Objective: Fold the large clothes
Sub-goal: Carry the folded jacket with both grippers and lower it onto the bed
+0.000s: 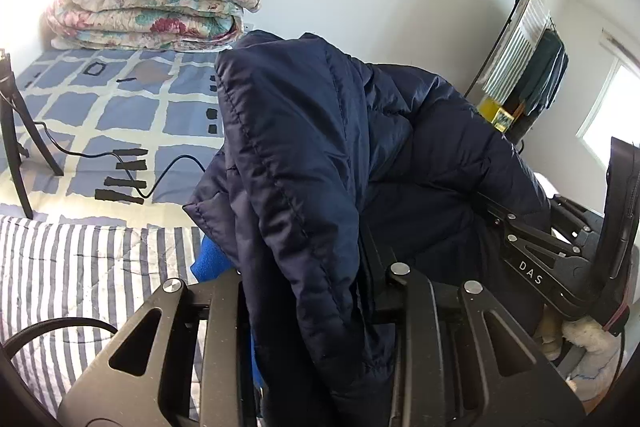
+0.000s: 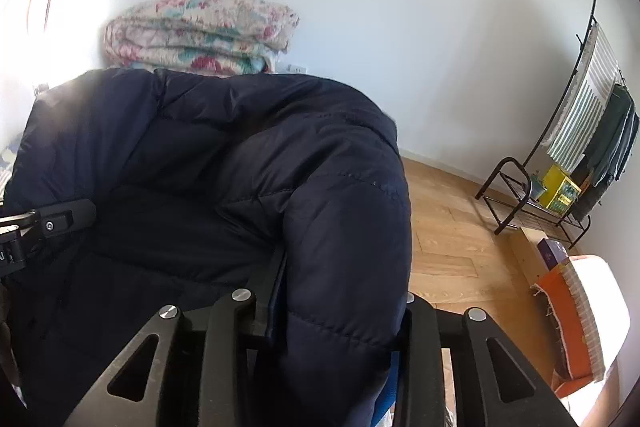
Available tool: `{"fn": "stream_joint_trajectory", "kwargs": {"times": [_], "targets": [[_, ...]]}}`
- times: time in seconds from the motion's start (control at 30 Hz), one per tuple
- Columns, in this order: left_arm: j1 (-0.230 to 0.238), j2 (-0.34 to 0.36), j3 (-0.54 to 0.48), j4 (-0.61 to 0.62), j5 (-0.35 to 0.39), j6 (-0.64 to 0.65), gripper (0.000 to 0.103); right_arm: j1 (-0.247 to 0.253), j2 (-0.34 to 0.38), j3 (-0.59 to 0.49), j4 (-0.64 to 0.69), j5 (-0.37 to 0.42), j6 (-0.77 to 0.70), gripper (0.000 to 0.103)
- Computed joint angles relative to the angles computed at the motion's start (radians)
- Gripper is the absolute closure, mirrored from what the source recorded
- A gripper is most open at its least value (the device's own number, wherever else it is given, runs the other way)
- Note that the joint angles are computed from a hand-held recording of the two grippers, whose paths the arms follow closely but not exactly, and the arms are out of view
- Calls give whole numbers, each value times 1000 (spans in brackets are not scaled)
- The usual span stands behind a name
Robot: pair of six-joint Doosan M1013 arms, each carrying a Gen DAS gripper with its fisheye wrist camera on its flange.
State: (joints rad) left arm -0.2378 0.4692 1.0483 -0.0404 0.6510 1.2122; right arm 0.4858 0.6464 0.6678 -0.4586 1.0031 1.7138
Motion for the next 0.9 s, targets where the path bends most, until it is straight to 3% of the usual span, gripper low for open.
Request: {"fn": "stream_joint_trajectory", "kwargs": {"times": [0.13,0.2,0.27,0.37,0.8,0.9], "targets": [[-6,7,-12,41,23,-22,72,12,2,-9,-11,40,-2,63],[-11,9,-16,66,32,-39,72,11,6,-10,-41,50,27,49],[-17,11,-20,100,44,-57,72,4,2,-1,-59,50,56,49],[-21,14,-21,111,51,-59,71,-6,0,5,-53,71,79,68],[-20,17,-21,144,75,-82,49,-28,-32,82,-2,49,89,67],[-20,19,-26,159,100,-104,38,-30,-34,88,2,50,95,65]]}}
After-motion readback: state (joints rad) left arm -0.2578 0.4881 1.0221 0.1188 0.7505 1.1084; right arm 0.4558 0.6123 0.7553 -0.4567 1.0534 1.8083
